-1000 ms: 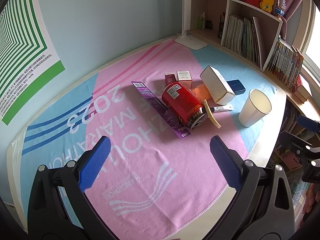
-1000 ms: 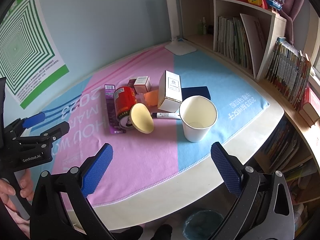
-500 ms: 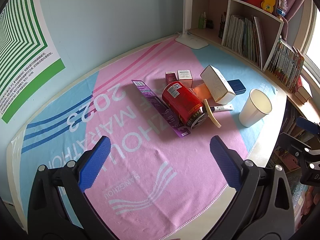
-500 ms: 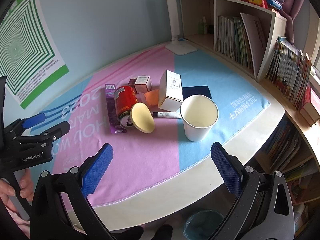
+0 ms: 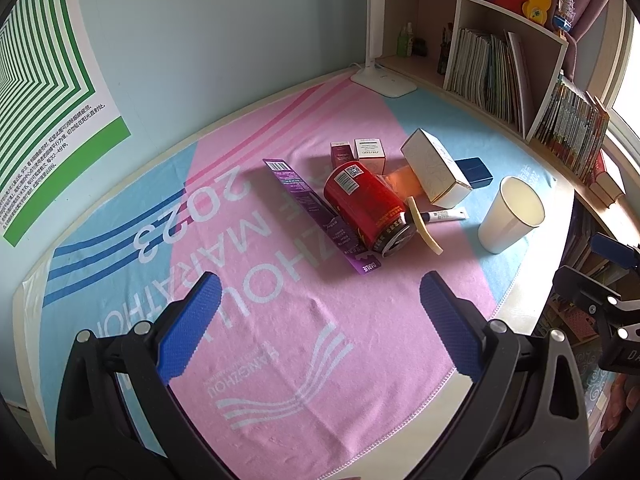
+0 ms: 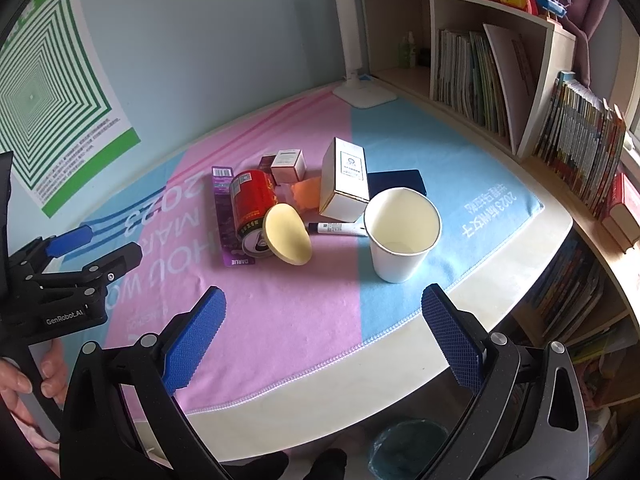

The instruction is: Collect trash

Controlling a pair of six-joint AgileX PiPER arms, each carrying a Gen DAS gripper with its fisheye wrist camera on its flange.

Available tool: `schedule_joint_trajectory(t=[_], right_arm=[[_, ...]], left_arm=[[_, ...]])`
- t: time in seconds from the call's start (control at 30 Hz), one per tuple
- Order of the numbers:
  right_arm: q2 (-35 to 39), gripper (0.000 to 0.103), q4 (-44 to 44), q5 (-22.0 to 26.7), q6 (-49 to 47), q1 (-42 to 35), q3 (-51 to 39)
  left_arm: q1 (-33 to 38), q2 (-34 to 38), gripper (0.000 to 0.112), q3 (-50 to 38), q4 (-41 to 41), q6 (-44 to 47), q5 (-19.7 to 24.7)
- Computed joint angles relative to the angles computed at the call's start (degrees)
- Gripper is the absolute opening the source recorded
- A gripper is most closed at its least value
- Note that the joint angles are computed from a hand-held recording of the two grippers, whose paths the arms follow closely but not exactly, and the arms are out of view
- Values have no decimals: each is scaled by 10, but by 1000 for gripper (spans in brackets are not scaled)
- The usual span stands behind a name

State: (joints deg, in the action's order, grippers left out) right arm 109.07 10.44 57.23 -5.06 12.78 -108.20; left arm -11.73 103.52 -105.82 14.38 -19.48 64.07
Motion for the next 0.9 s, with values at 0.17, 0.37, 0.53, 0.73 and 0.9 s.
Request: schedule_joint_trajectory(t=[0.17,0.37,0.53,0.73,0.9], right_arm=[[5,97,2,4,-2,-2,-7],[10,97,-1,5,-1,-1,-12],[23,97,-2,16,-2,-3,-30],[40,97,-3,26,-5,-6,-56],[70,97,0,46,-14,-12,-100]], left_arm=[[-2,3,97,-3,3,0,4],[0,12,97,-11,-1,2,8],[0,22,97,-20,-4,4,11],[4,43,97,-45,-13,12,21],[8,80,97,-93,-26,27,36]])
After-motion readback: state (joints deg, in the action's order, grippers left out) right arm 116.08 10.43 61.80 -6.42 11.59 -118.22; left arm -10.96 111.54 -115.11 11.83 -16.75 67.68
